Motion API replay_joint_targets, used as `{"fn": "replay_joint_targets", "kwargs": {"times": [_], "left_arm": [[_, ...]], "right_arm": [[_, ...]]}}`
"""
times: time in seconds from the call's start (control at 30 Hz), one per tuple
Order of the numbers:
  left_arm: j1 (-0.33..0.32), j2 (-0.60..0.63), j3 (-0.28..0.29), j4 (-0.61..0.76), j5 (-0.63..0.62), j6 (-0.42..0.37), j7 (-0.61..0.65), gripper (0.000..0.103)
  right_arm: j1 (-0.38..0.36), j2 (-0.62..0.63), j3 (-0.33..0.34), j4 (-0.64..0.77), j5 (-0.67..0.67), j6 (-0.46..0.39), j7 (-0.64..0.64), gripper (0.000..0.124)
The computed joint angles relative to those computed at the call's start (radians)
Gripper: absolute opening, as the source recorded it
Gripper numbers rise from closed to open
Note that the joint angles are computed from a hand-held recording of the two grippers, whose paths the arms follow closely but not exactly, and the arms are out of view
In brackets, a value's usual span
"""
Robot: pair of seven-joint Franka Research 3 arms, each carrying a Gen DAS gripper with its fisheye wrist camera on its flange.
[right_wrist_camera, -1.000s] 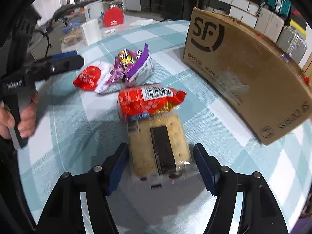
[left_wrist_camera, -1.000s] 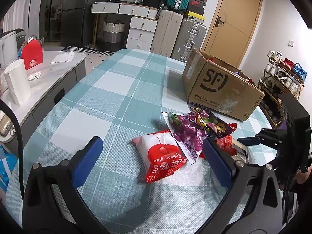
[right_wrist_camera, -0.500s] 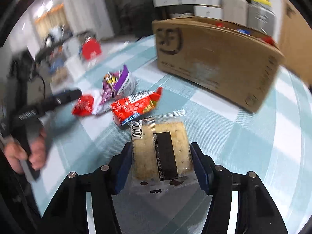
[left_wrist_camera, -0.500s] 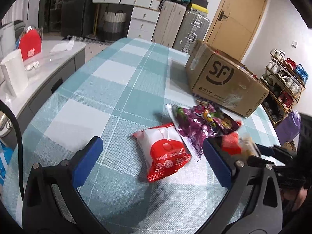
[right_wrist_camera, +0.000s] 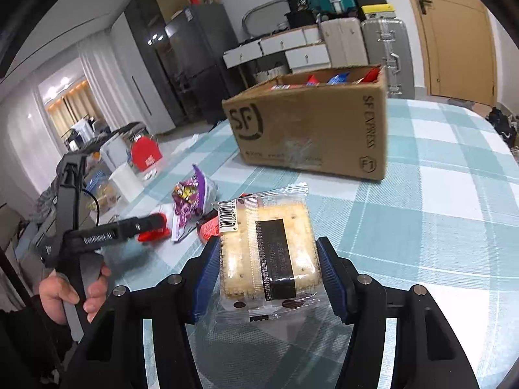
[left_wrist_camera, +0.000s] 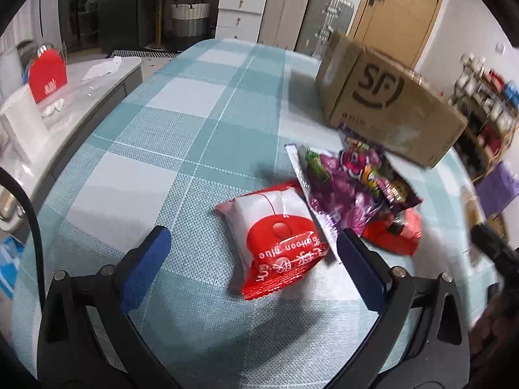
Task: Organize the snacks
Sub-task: 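Grasp the red-and-white balloon-glue bag with the left gripper while the right gripper holds the crackers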
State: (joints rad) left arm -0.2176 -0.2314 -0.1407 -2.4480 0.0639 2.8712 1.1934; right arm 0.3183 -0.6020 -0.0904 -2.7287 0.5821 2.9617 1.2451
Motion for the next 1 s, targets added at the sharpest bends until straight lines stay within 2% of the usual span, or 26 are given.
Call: {"fn": "replay_joint_targets", "kwargs": {"times": [0.07,0.13,0.23,0.3,0.43,0.47,0.53,0.57,0.6,0.7,0.9,1.0], "left_arm": [[0.034,0.009,-0.036,0.018,0.075,-0.033,-0.050,0.102],[0.051,0.017,-0.053,0.031,0.129,-0.056,-0.089,0.101],[0.077,0.022,-0.071,0.046,0.204,-0.086,-0.172,0.102],[0.079,0.025,-0.065,0.050,0.220,-0.092,-0.204,0.101],[0.068,0.025,-0.047,0.052,0.221,-0.099,-0.187,0.101],[0.068,0.023,-0.045,0.050,0.224,-0.100,-0.185,0.098],[0.076,0.011,-0.047,0.036,0.255,-0.082,-0.183,0.081],[0.075,0.007,-0.044,0.032,0.264,-0.073,-0.166,0.062],[0.055,0.004,-0.024,0.026,0.229,-0.059,-0.114,0.057],[0.031,-0.003,0.001,0.028,0.156,-0.076,-0.029,0.052],[0.002,-0.016,0.036,0.021,0.011,-0.078,0.100,0.051],[0.009,-0.031,0.029,0.008,-0.008,-0.078,0.111,0.051]], "right_arm": [[0.021,-0.014,-0.027,-0.007,0.018,0.011,-0.018,0.059],[0.059,-0.010,-0.067,-0.003,0.049,0.021,-0.045,0.059],[0.082,-0.008,-0.090,0.001,0.085,0.026,-0.067,0.059],[0.101,-0.013,-0.108,-0.002,0.111,0.040,-0.091,0.059],[0.107,-0.021,-0.109,-0.006,0.131,0.048,-0.116,0.060],[0.107,-0.020,-0.107,-0.006,0.133,0.048,-0.119,0.060],[0.108,-0.024,-0.106,-0.008,0.140,0.051,-0.127,0.060],[0.109,-0.026,-0.106,-0.009,0.143,0.053,-0.130,0.060],[0.109,-0.028,-0.106,-0.012,0.146,0.055,-0.132,0.060],[0.110,-0.033,-0.103,-0.016,0.150,0.065,-0.134,0.060],[0.115,-0.029,-0.112,-0.012,0.155,0.060,-0.137,0.060],[0.117,-0.029,-0.116,-0.011,0.163,0.059,-0.140,0.060]]}}
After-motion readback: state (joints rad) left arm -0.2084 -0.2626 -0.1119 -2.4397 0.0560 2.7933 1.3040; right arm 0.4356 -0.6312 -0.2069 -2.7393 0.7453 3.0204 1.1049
